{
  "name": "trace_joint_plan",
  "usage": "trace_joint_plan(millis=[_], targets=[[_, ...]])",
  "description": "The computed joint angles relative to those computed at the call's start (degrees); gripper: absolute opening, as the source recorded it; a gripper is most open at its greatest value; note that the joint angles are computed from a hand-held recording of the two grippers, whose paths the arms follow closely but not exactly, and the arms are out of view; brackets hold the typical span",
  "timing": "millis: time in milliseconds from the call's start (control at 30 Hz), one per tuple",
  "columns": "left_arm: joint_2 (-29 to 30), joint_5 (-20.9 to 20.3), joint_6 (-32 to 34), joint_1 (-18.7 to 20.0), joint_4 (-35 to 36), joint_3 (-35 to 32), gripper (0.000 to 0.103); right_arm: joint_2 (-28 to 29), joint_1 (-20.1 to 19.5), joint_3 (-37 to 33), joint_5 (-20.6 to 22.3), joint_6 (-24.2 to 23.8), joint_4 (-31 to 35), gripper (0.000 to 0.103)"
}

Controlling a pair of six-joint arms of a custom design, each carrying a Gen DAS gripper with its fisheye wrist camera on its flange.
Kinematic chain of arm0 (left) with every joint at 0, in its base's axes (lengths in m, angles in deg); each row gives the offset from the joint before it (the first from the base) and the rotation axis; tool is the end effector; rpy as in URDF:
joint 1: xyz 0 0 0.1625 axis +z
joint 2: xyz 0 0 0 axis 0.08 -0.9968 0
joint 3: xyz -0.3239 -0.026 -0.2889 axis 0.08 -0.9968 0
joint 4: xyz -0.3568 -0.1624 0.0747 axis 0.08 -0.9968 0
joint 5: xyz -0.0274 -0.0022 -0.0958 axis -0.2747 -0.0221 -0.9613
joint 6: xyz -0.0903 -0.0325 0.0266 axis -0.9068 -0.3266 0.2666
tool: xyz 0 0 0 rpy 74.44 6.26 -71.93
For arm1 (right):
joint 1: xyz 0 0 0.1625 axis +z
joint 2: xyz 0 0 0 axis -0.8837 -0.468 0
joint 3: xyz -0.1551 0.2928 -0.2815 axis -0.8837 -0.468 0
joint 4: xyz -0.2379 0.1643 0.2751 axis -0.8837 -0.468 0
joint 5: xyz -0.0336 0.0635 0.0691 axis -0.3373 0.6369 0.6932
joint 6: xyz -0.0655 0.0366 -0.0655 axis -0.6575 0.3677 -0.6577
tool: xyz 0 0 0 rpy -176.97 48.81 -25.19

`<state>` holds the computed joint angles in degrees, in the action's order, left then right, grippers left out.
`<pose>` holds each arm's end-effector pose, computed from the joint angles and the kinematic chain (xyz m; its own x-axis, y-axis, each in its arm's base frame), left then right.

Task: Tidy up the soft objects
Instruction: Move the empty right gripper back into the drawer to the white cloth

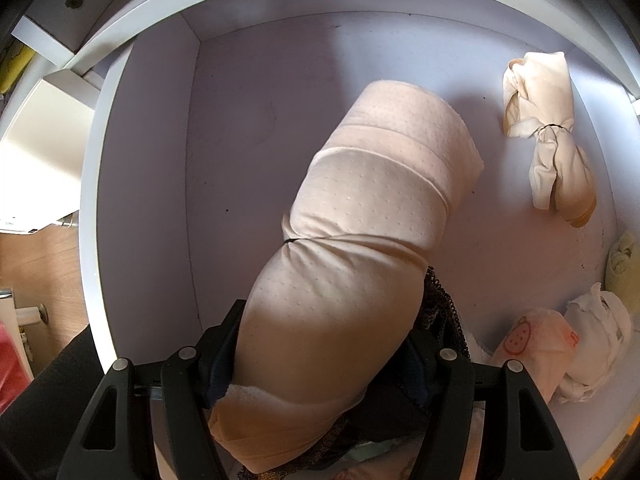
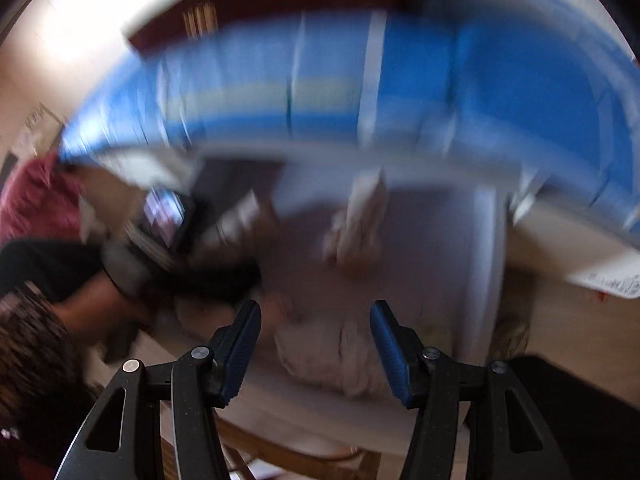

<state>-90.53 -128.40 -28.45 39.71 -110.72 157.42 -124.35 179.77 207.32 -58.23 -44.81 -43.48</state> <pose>-0.2554 -0.5192 0.0615 -0.6106 0.3634 -0.7037 0.3563 0.9196 0.1657 0.2803 -0.3674 0.2993 -0.8648 -0.0319 0.5011 -0.1850 0.9480 -0.2589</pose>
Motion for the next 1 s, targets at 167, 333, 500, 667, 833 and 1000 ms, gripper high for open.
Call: trace_joint_plan(millis=[167,333,500,667,833,1000], targets=[[-0.1,0.1,-0.1,0.0,-0.2,0.0,0.068,3.6,-4.2,-1.0,4.0,3.2,9.6,0.057],[-0.6,-0.1,-0.1,0.0,-1.1,0.7,0.066,5.9,-8.0,-1.2,5.4,5.1,12.9,0.057],[-1.5,0.2,-0.1,-0.1,-1.7,1.5,0.063,8.1,-9.4,-1.4,5.7,3.7,16.2,0.062],[-2.2,0.1,-0.5,-0.3,-2.5,2.3,0.061,8.1,-9.3,0.3,0.8,3.6,10.6,0.06],[-2.9,-0.1,-1.2,-0.3,-3.1,2.8,0.06,5.9,-9.2,0.7,2.6,1.2,8.3,0.062],[-4.0,-0.3,-1.3,-0.3,-3.0,2.9,0.059,8.6,-9.5,0.0,2.2,-0.1,13.3,0.066]])
